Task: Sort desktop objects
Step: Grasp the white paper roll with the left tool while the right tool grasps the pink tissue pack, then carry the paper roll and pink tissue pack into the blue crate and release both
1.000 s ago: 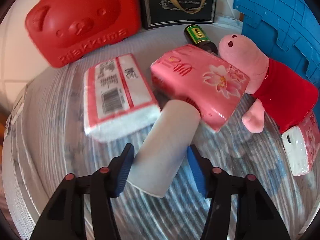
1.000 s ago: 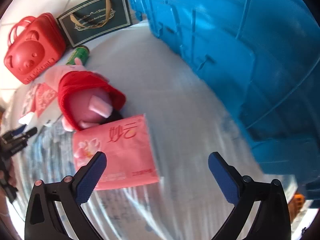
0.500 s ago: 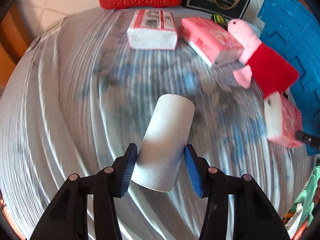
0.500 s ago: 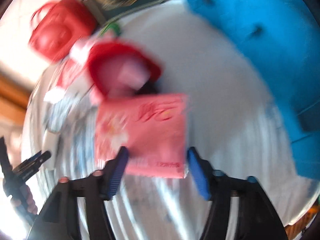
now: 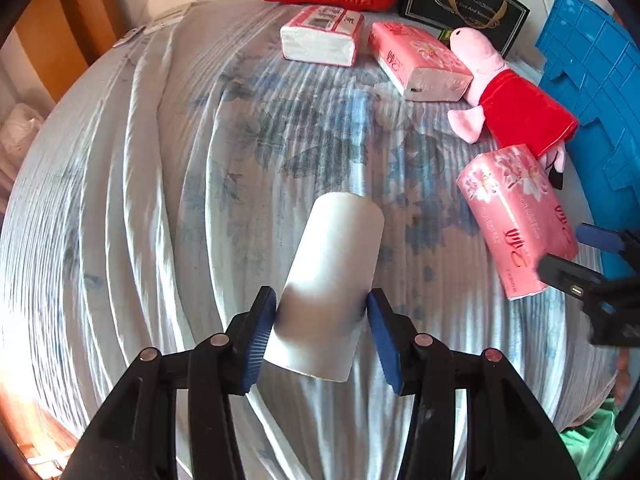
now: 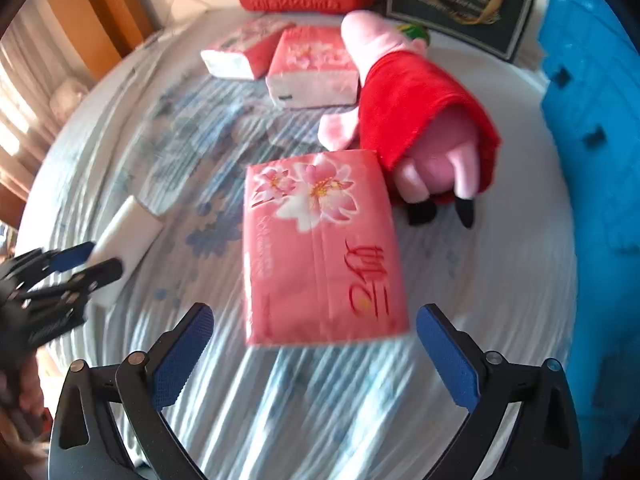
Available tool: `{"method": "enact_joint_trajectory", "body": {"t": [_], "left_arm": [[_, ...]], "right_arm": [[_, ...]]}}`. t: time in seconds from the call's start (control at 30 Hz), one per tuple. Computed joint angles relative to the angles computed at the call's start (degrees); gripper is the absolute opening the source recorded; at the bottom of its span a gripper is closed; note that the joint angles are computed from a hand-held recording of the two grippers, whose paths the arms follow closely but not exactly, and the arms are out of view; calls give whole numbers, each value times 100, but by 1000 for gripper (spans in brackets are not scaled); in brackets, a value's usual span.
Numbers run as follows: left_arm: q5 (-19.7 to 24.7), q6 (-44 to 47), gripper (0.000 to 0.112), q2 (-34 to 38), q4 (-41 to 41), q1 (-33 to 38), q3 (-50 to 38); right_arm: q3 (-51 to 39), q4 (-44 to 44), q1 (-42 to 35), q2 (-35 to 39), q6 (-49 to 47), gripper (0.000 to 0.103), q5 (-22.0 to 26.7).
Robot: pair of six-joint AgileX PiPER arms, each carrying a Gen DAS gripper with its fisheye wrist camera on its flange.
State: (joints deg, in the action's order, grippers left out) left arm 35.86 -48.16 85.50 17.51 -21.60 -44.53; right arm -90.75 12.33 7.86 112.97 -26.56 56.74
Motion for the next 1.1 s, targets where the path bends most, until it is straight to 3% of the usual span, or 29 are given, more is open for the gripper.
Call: {"method": "enact_joint_trajectory", "body": {"t": [0.17, 0.2, 0.23, 0.37, 0.47, 0.53, 0.63, 0.7, 0.73, 0.83, 0.97, 1.1], "left_arm": [[429, -966, 44, -144, 603, -538, -198], [493, -1069, 43, -167, 653, -599, -228], [561, -1161, 42, -217, 700, -666, -251], [703, -1249, 40, -160, 838, -772, -349], [869, -978, 40, 266, 770, -757, -482], [767, -678, 51, 468, 579, -670, -460], [560, -491, 55, 847, 441, -516, -414], [438, -480, 54, 963, 345, -431, -344], [222, -470, 45, 889, 263, -368, -203], [130, -474, 45, 576, 205, -374, -64], [662, -1059, 45, -87, 953, -879, -306], [1199, -1354, 45, -569, 1557, -1388, -1063]], "right_arm": [[-1200, -333, 151, 977, 226, 102, 520], [-1452, -346, 170, 1159, 242, 90, 707], [-1572, -353, 179, 1210, 266, 90, 807], [-1005, -195, 120, 547, -140, 89, 490], [-721, 83, -93, 112, -459, 90, 535], [-559, 68, -198, -93, -477, 90, 511], [-251, -85, -313, -244, -372, 90, 341], [-146, -175, -416, -227, -241, 90, 351], [-45, -151, -507, -287, -275, 90, 376], [233, -296, -576, -374, -182, 90, 268], [457, -22, -692, -806, -381, 89, 65], [134, 575, -973, -1317, -640, 89, 246]]}}
